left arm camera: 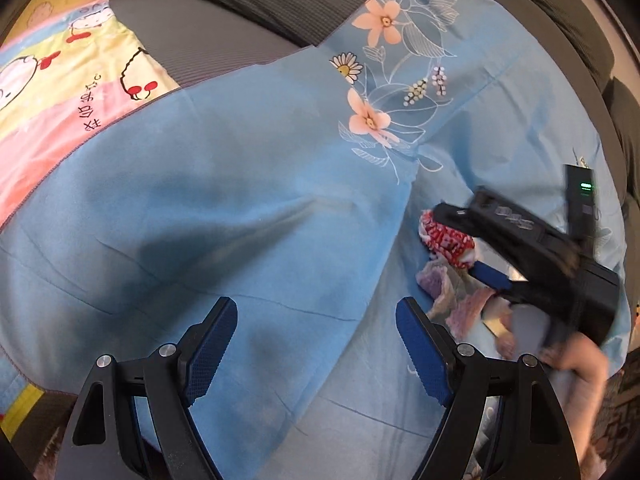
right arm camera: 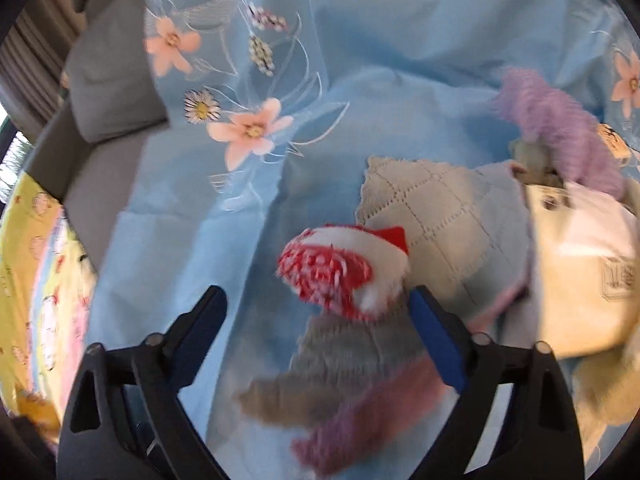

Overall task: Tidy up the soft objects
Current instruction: 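Move the left tool back toward the red-and-white fabric ball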

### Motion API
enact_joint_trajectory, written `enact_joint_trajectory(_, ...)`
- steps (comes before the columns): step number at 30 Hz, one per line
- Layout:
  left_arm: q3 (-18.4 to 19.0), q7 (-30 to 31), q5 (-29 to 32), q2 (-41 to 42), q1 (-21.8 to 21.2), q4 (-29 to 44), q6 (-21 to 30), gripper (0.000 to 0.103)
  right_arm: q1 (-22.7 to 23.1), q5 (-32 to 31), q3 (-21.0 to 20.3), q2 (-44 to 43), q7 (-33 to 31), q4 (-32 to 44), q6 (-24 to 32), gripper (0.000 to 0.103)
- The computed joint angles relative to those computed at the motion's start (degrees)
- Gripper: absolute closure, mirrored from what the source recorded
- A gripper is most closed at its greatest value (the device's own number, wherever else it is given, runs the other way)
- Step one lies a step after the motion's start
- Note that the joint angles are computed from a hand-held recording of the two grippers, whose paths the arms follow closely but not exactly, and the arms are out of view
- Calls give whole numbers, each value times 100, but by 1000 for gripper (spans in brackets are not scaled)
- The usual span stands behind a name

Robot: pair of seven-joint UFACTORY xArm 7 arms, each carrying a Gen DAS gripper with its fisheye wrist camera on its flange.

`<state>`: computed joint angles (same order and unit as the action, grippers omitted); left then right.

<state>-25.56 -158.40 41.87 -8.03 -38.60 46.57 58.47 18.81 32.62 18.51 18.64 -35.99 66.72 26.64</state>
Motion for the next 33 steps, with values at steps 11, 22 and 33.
enact_joint_trajectory(11,-25,23,75,-64,87,-73,-214,21,-801,891,610,-140,-1080,-247,-194,47)
enact_joint_trajectory(22,250,1104,251,837,-166,834,-102,21,-1400,2267,-179,-1998,-3188,-1903,1026,45)
enact_joint_trajectory(33,732,1828,411,1539,-598,1543,-241,21,-998,1931,-1069,-1599,-3179,-1838,1117,9)
